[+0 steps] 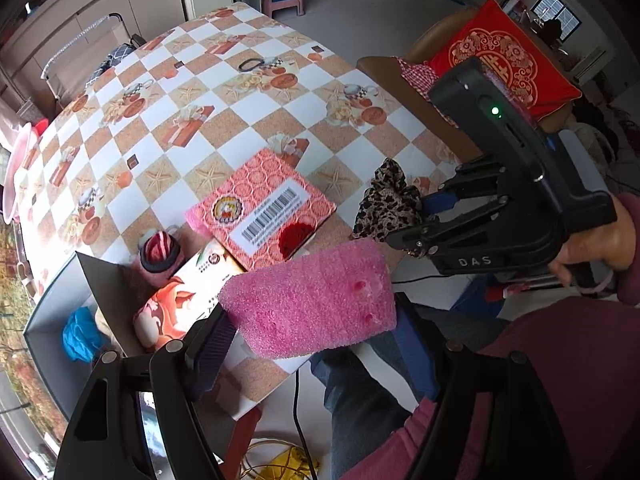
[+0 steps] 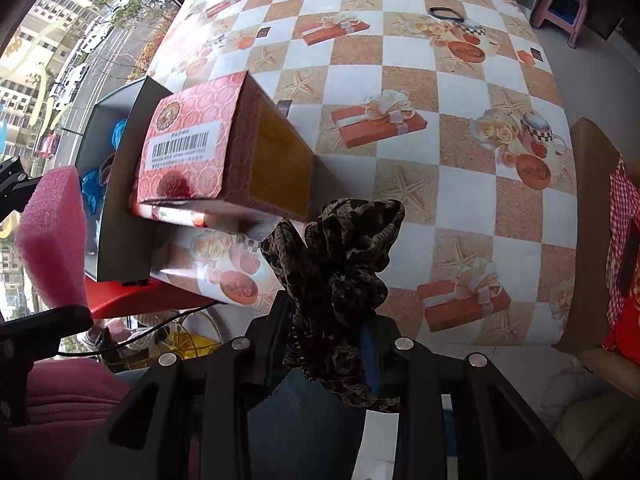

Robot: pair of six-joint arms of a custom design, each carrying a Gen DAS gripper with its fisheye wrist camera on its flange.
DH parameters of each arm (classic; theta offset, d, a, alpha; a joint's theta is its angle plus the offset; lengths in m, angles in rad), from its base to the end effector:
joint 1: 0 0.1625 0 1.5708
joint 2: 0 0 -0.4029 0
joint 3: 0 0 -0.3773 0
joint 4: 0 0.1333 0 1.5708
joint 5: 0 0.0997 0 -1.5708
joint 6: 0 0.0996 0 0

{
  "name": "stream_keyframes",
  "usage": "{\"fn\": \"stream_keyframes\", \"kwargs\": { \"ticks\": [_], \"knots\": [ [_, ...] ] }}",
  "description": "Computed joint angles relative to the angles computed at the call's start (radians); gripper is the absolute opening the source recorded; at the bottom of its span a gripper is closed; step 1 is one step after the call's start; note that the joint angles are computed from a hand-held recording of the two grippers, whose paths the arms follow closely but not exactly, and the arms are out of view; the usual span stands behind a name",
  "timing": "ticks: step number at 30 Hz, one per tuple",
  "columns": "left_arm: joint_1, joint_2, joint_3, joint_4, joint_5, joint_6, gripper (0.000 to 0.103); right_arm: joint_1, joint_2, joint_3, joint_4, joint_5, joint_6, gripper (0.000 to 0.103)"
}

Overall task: Organize soft objects
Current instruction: 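Carry the pink sponge and leopard scrunchie over the white box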

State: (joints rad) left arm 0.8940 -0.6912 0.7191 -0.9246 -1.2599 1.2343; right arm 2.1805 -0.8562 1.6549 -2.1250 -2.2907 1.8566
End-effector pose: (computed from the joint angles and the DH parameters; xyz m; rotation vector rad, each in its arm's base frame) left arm -0.3147 -0.6532 0.2725 2.4079 1.5109 1.0786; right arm 0.4024 -0.4580 0.0997 -1.4009 -2.1512 0.8063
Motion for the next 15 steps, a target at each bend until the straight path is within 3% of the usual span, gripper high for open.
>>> {"fn": "stream_keyframes", "kwargs": {
  "ticks": [6,15],
  "knots": [
    [0.031,0.018,-0.023,0.004,0.085,-0.005,0.079,-0.014,0.058,-0.052,-0.062,0.037,-0.115,0.034],
    [0.073,0.067,-0.105,-0.007,0.155,-0.065,0.079,-0.048,0.133,-0.19,-0.062,0.086,-0.38,0.034]
  ]
}}
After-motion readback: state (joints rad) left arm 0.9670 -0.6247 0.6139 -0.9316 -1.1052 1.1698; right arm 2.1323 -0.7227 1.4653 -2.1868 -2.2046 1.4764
